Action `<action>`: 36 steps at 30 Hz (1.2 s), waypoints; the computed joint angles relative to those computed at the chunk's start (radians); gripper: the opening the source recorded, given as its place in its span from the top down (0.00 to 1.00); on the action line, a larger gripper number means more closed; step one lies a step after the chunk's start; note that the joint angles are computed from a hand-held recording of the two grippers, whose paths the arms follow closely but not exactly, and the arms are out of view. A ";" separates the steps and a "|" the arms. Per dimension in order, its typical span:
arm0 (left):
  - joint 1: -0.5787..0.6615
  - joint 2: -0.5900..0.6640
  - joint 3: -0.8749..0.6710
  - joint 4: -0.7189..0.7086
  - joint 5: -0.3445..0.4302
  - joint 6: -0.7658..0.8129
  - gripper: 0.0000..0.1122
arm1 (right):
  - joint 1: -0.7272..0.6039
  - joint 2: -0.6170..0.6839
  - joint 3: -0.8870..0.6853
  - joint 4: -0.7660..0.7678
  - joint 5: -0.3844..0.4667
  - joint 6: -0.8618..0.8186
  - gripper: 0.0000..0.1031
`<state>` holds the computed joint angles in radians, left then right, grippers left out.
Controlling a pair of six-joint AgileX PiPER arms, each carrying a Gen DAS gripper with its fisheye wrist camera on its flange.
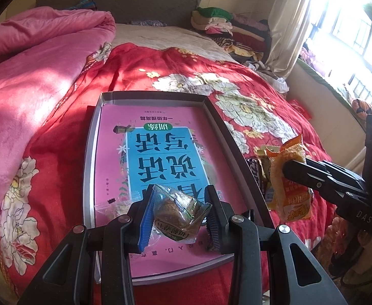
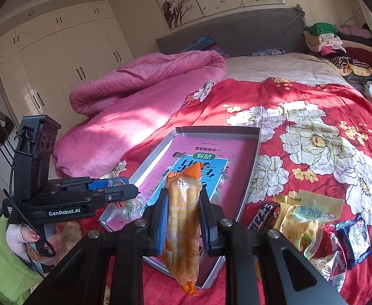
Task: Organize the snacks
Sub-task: 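Carry the green-labelled bag with the left tool while the right tool carries the orange-yellow bag over the tray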
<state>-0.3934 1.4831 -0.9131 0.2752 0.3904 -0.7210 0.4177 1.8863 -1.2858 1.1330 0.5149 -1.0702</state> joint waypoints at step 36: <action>-0.048 0.170 -0.099 -0.018 0.111 0.068 0.65 | 0.039 0.119 -0.048 -0.105 -0.056 0.135 0.78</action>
